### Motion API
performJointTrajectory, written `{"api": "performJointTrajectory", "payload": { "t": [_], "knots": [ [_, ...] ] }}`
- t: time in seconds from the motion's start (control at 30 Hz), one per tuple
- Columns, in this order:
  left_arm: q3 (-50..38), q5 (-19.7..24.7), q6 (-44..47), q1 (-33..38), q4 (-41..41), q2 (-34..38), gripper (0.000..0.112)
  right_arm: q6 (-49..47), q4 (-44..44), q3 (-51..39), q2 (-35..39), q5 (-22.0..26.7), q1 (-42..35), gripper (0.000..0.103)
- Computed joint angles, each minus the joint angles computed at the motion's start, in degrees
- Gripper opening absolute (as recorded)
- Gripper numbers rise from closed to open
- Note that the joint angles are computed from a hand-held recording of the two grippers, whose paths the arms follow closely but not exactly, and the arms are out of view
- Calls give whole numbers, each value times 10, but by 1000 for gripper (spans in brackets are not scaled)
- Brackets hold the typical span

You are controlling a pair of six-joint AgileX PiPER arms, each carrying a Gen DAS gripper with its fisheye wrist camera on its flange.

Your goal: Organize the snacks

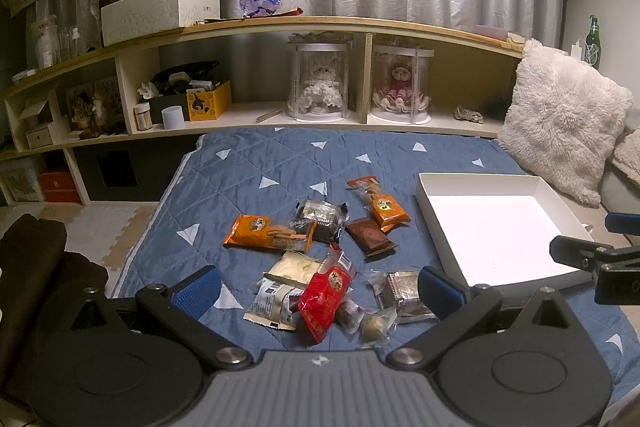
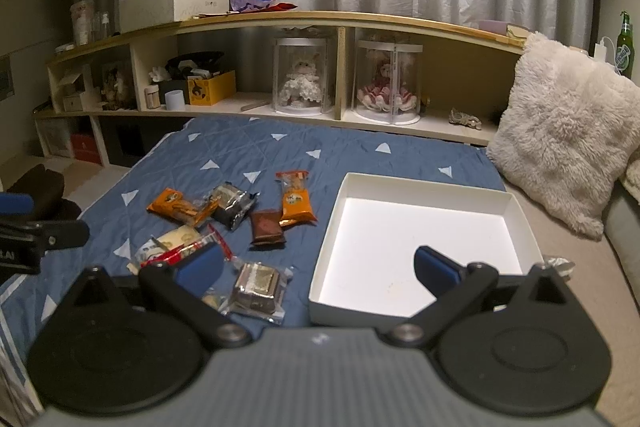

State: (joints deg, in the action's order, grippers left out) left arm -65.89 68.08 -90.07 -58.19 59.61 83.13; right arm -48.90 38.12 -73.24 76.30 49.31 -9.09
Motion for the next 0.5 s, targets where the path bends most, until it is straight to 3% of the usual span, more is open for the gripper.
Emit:
{"api": "performJointTrajectory", "payload": {
  "t": [0.5],
  "knots": [
    [0, -1, 1, 1, -1, -1, 103, -1, -8, -6, 3, 6, 2, 102]
  ]
}}
